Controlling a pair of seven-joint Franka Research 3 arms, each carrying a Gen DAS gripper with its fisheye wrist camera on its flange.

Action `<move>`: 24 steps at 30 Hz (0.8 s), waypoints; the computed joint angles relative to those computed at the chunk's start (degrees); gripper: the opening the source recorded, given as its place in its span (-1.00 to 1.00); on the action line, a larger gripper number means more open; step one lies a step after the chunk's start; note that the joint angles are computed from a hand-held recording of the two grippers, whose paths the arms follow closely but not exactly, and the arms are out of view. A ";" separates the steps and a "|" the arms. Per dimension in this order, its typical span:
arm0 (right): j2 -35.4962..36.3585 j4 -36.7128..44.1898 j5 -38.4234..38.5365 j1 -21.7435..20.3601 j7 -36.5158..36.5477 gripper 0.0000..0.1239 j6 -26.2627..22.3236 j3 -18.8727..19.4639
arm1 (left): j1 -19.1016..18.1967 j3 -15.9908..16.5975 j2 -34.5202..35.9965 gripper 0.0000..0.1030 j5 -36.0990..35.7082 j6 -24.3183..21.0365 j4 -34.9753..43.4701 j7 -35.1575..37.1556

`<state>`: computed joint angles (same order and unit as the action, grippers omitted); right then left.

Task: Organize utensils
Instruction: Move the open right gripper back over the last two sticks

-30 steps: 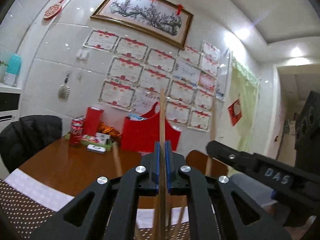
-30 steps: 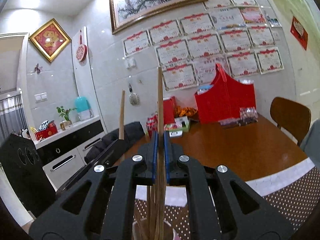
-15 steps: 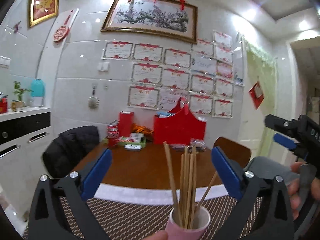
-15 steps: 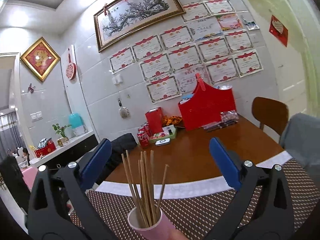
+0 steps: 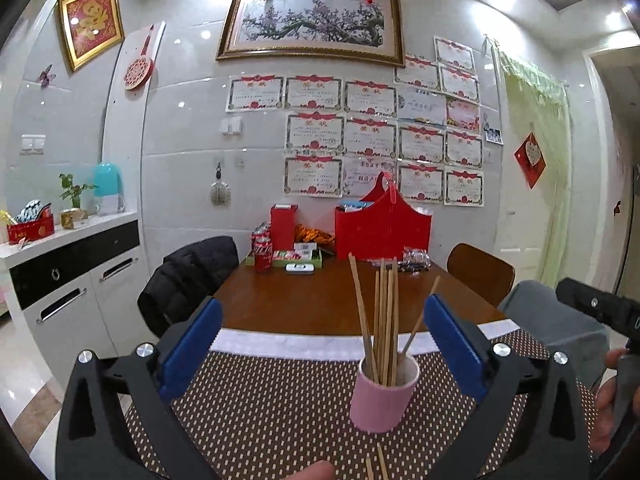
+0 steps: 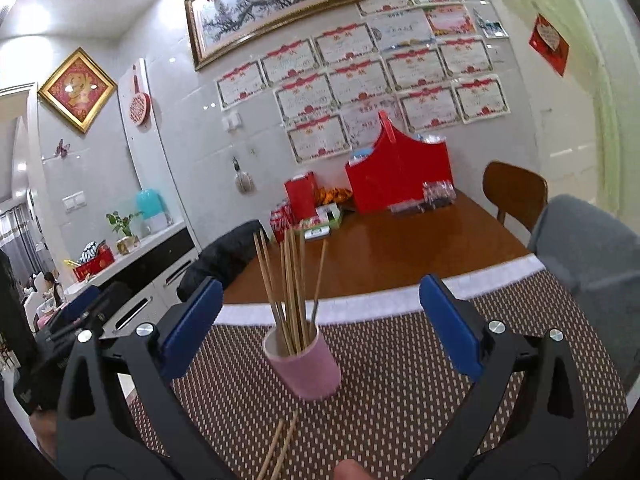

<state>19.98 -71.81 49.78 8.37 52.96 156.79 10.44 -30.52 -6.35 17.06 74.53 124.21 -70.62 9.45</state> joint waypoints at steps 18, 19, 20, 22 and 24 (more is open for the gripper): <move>-8.28 -16.20 -7.87 2.51 2.73 0.56 -9.40 -4.58 | 7.29 -6.73 -7.68 0.92 -19.98 5.12 -18.85 3.18; -8.21 -16.41 -8.15 2.52 2.92 0.56 -9.84 -4.67 | 7.57 -6.97 -6.64 0.92 -23.15 5.49 -18.45 6.22; -8.00 -16.52 -8.62 2.57 3.39 0.56 -10.34 -4.81 | 7.57 -6.98 -5.68 0.92 -25.13 5.56 -18.00 8.26; -7.60 -16.62 -9.26 2.54 4.10 0.56 -10.91 -5.01 | 7.10 -6.85 -3.93 0.92 -27.94 4.66 -16.93 11.63; -7.16 -16.75 -10.17 2.53 5.39 0.56 -11.16 -5.30 | 6.47 -6.62 -1.79 0.92 -30.64 2.79 -15.45 15.12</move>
<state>12.82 -88.57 39.61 10.89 58.36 145.63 5.14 -24.05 -12.97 15.27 43.89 127.00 -86.06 24.57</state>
